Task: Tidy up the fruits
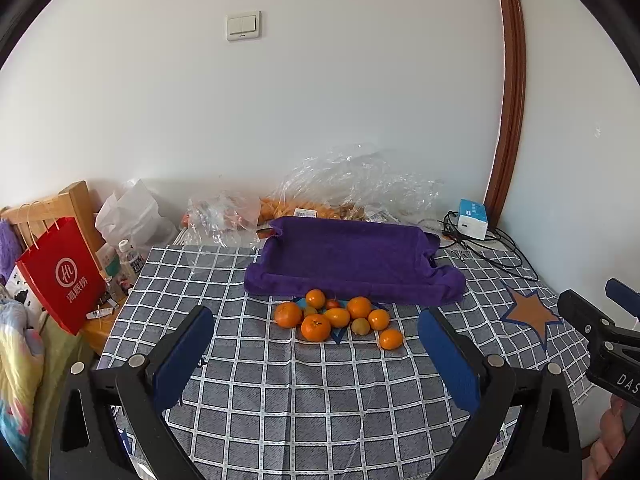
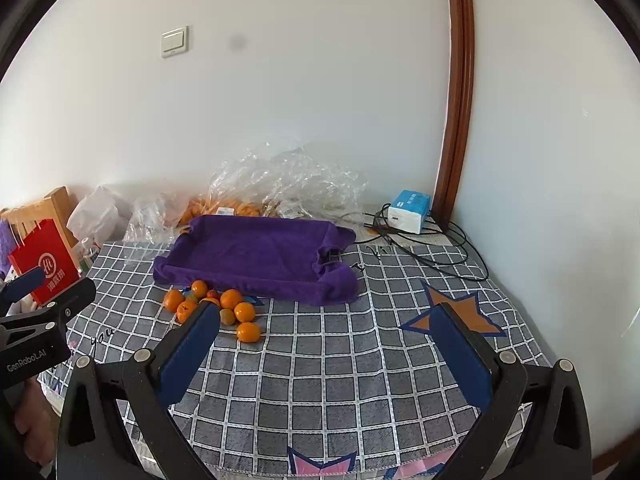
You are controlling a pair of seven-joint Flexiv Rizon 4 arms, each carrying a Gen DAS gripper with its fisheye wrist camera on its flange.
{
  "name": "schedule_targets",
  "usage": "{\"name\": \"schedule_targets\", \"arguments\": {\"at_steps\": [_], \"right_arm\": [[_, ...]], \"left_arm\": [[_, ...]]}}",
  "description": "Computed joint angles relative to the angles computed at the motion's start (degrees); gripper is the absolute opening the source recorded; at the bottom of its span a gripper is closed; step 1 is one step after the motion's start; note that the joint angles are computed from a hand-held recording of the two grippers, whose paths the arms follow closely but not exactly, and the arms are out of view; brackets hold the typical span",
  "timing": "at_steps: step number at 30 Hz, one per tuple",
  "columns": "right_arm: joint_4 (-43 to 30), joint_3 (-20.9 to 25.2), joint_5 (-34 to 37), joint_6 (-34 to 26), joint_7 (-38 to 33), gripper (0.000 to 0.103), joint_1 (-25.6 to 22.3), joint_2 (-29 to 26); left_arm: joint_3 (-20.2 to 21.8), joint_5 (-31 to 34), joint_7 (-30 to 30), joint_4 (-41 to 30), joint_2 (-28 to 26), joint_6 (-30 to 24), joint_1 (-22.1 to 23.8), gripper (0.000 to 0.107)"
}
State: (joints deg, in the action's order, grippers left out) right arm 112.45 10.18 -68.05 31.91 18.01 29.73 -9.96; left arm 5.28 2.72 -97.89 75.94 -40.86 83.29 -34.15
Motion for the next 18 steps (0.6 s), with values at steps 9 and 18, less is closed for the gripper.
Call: {"name": "schedule_targets", "arguments": {"at_steps": [9, 18], "right_arm": [[0.01, -0.09, -0.24, 0.55, 0.5, 0.103, -0.05, -0.12], [-0.55, -0.12, 0.17, -0.09, -0.02, 0.103, 0.41, -0.61]], "left_arm": [[-0.22, 0.14, 0.06, 1.23, 0.43, 1.01, 0.42, 0.103], [-0.44, -0.79, 0.6, 2.64, 0.82, 2.39, 0.57, 0.103]]}}
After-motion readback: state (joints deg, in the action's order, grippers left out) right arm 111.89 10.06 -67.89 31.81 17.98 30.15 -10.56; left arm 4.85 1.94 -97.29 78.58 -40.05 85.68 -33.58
